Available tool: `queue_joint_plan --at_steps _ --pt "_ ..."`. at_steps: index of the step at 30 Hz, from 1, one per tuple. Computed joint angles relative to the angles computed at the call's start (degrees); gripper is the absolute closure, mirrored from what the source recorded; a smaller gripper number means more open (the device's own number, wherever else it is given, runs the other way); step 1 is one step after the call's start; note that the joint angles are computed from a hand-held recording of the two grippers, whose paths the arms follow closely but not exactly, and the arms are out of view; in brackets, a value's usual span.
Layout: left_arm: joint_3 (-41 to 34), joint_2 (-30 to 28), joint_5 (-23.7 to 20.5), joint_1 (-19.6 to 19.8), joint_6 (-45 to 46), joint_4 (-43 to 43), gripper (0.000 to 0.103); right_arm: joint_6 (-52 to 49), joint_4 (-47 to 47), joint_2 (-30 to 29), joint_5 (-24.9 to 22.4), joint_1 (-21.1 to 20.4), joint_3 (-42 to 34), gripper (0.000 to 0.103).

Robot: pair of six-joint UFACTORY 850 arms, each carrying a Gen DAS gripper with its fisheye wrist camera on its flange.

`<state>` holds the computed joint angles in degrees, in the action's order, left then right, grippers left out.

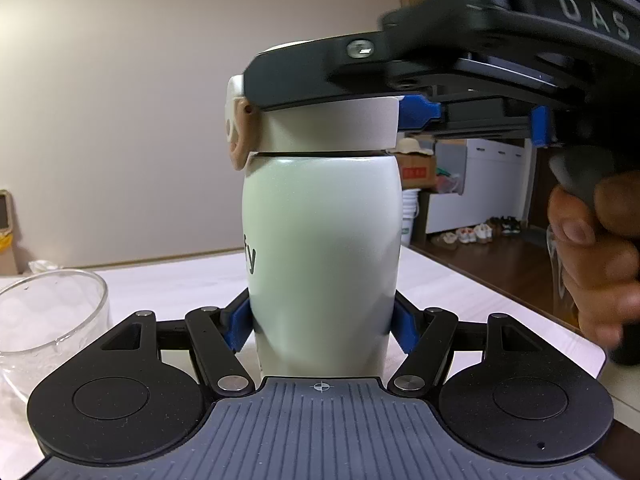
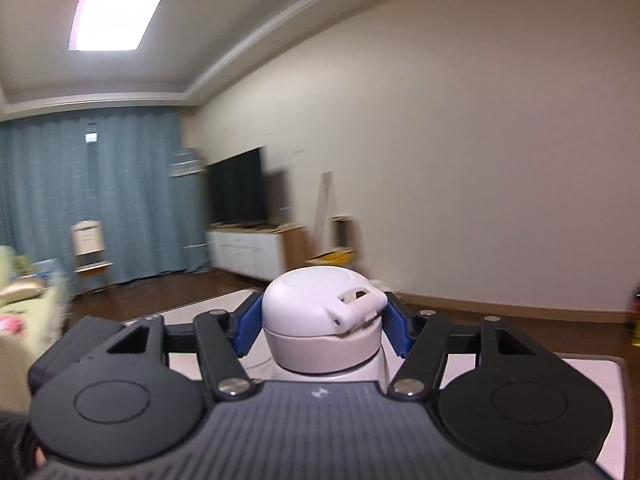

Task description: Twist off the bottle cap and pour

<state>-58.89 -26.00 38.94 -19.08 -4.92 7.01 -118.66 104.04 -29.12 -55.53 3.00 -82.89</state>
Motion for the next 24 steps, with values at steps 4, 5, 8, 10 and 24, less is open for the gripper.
queue_joint_plan --at_steps 4,5,8,10,24 --pt "3.4 1.7 1.9 0.6 -0.1 0.7 0.031 8.2 -9.3 -6.4 -9.2 -2.3 -9.5 0.038" --pt "4.2 2.1 2.3 0.7 -0.1 0.7 0.031 8.9 -10.0 -6.8 -9.8 -2.5 -10.5 0.038" --pt "7.0 3.6 3.6 1.3 -0.6 1.5 0.031 10.1 -11.3 -7.2 -10.4 -2.8 -11.8 0.038" --pt "9.3 4.7 4.8 1.7 -0.7 1.9 0.031 10.3 -10.4 -6.4 -9.4 -2.7 -11.0 0.031" --pt "16.2 7.4 9.1 2.9 -0.7 2.7 0.031 -20.1 33.2 12.7 24.5 9.7 12.8 0.017"
